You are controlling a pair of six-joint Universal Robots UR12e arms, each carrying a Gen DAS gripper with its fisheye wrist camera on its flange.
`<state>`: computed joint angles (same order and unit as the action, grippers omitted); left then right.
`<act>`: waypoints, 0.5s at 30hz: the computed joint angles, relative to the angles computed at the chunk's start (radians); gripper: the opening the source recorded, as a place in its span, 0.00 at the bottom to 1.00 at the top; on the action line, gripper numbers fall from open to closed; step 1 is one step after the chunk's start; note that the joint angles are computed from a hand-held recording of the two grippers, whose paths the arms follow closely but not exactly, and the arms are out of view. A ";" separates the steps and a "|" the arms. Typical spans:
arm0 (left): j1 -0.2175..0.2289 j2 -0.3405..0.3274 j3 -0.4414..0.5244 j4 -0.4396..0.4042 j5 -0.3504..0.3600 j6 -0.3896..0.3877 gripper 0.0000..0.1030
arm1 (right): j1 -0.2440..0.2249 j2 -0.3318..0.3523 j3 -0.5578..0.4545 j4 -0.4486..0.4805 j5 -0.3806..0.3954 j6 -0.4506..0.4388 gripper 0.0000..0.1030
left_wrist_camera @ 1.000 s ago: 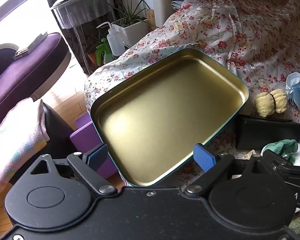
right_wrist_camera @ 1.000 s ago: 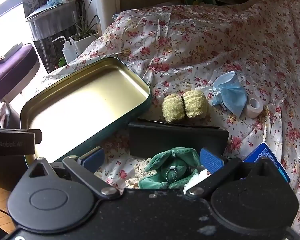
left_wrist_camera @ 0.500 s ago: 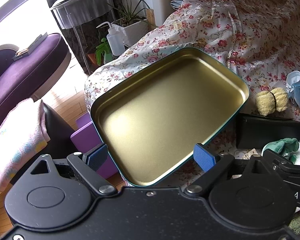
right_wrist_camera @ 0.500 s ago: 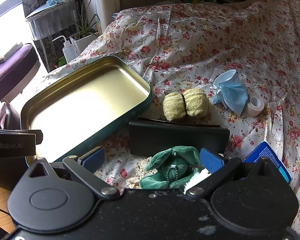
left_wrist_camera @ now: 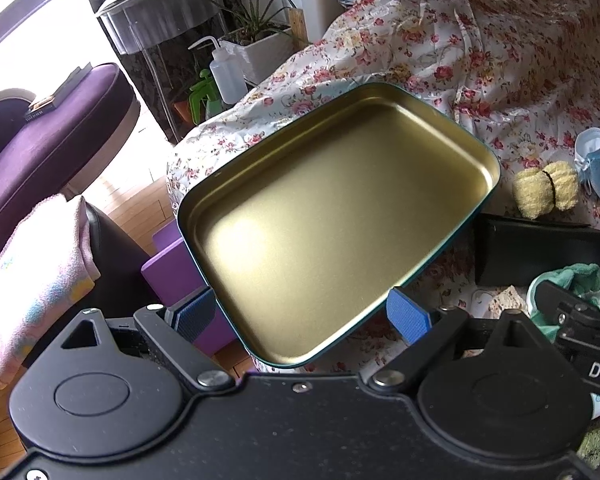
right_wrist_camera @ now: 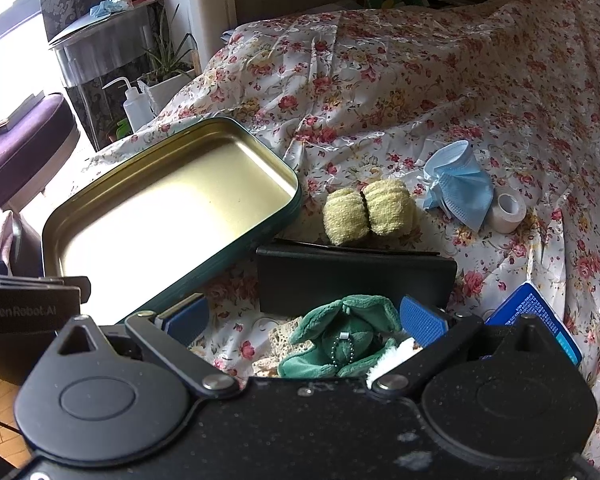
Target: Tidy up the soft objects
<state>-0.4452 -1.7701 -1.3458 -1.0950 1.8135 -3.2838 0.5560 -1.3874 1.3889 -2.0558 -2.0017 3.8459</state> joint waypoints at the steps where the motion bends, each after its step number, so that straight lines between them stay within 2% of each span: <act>1: 0.000 0.000 0.000 -0.003 -0.001 0.001 0.88 | 0.000 0.000 0.000 0.000 0.000 0.001 0.99; 15: -0.003 0.002 -0.007 -0.001 0.004 0.009 0.88 | 0.000 0.000 -0.002 0.006 0.005 0.008 0.99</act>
